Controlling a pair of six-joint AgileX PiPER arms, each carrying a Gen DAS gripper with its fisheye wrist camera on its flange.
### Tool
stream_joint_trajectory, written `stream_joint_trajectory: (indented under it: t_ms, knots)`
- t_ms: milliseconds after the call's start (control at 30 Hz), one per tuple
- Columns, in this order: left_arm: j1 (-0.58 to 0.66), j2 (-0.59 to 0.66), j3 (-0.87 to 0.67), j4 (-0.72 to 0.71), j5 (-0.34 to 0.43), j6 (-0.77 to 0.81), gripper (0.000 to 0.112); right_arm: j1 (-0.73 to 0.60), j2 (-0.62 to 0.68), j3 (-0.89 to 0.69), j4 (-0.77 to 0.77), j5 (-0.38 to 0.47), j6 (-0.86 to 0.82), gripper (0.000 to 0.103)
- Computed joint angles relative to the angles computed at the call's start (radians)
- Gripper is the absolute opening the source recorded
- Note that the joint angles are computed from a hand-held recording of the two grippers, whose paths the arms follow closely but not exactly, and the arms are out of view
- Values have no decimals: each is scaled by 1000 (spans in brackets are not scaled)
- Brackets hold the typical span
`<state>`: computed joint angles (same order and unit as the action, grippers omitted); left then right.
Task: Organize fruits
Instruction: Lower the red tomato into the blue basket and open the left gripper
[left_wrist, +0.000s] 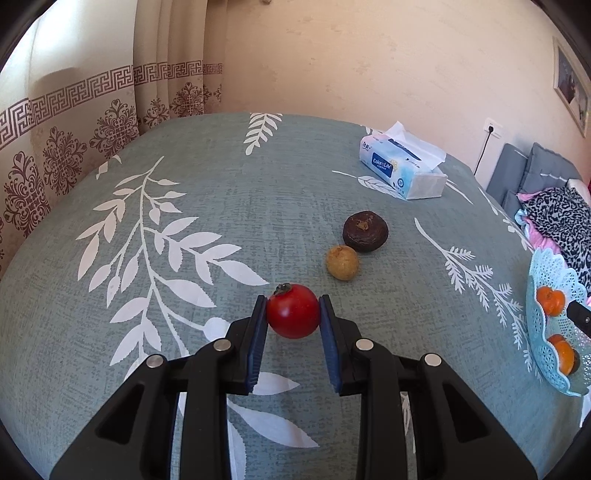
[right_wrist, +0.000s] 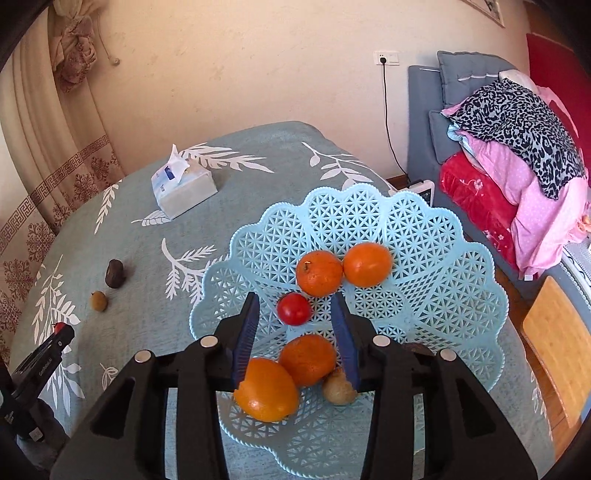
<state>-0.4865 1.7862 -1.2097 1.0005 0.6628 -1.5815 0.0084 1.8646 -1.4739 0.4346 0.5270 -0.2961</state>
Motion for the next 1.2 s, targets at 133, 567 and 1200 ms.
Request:
stream_joint_trajectory:
  t_ms: [133,567,1200]
  knots:
    - [-12,5,-15,-9,-5,31,28,-28,-5,11,43,-10,-41,41]
    - [-94,77,-213,-162,-18,311,28,-111,-45,74,232,-50,-245,41]
    - [-171,366,-747,-578,5,839,28,-207,-69,123,436,-52,-453,42]
